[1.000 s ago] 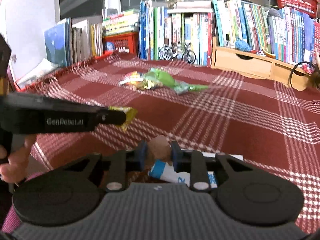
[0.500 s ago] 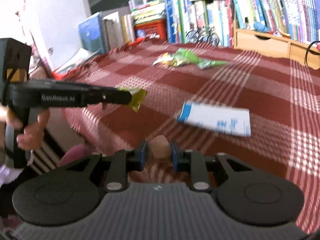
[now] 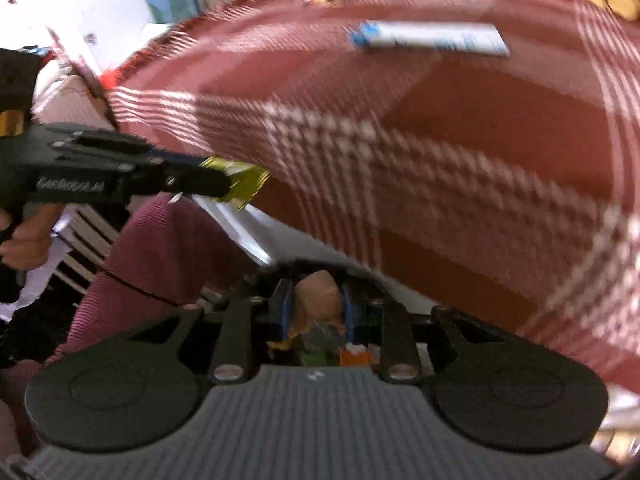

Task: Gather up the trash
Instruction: 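Carry gold wrapper and brown scrap past the table edge and open over bin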

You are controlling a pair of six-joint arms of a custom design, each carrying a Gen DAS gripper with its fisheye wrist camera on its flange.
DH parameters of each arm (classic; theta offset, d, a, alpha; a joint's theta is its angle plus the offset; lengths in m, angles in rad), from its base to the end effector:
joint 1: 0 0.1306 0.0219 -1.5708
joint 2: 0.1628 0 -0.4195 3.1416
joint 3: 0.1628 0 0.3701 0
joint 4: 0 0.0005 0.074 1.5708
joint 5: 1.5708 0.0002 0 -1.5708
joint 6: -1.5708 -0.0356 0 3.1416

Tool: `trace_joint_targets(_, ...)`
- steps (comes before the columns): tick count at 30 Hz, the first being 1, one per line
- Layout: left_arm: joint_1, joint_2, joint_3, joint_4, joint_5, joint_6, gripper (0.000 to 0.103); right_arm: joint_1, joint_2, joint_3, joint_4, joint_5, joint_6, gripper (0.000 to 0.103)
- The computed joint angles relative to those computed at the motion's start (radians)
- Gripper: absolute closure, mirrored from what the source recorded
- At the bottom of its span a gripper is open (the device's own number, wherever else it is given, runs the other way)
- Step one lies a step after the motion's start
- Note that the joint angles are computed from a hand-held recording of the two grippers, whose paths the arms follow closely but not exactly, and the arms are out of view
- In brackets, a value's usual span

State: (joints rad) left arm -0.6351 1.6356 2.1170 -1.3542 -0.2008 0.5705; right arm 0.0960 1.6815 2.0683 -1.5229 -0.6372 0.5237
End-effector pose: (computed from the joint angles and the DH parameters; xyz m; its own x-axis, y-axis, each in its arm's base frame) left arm 0.4180 -0.2999 0.6271 -0.7773 -0.0845 -0.6234 0.0694 0.9734 -0.2185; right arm 0.5166 0.0705 0.5810 -0.6186 -0.4634 -0.6345 -0.7342 0.6286 0.2567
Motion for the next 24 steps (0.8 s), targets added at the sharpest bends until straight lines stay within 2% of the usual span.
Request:
trace_joint_targets(7,-0.015,0.000,-0.068,-0.047,0.051,0.050,0.089,0.018,-0.145,-0.298,0.204,0.081,-0.201,0.069)
trace_joint_targets(12,-0.016,0.016,-0.089,-0.086,0.072,0.069,0.089,0.058,-0.220,-0.443,0.342,0.164,-0.320,0.069)
trace_joint_targets(17,-0.010,0.052,-0.057,-0.137,0.102,0.066,0.088,0.068,-0.257,-0.502,0.384,0.161,-0.389,0.067)
trace_joint_targets(18,-0.011,0.058,-0.051,-0.146,0.103,0.066,0.088,0.068,-0.261,-0.508,0.381,0.158,-0.387,0.060)
trace_joint_targets(19,-0.011,0.065,-0.044,-0.157,0.103,0.063,0.087,0.068,-0.266,-0.516,0.388,0.159,-0.391,0.049)
trace_joint_targets(22,-0.012,0.086,-0.018,-0.187,0.098,0.059,0.083,0.069,-0.271,-0.528,0.403,0.149,-0.403,0.044)
trace_joint_targets(24,-0.013,0.104,0.005,-0.199,0.094,0.060,0.068,0.074,-0.272,-0.529,0.413,0.154,-0.407,0.039)
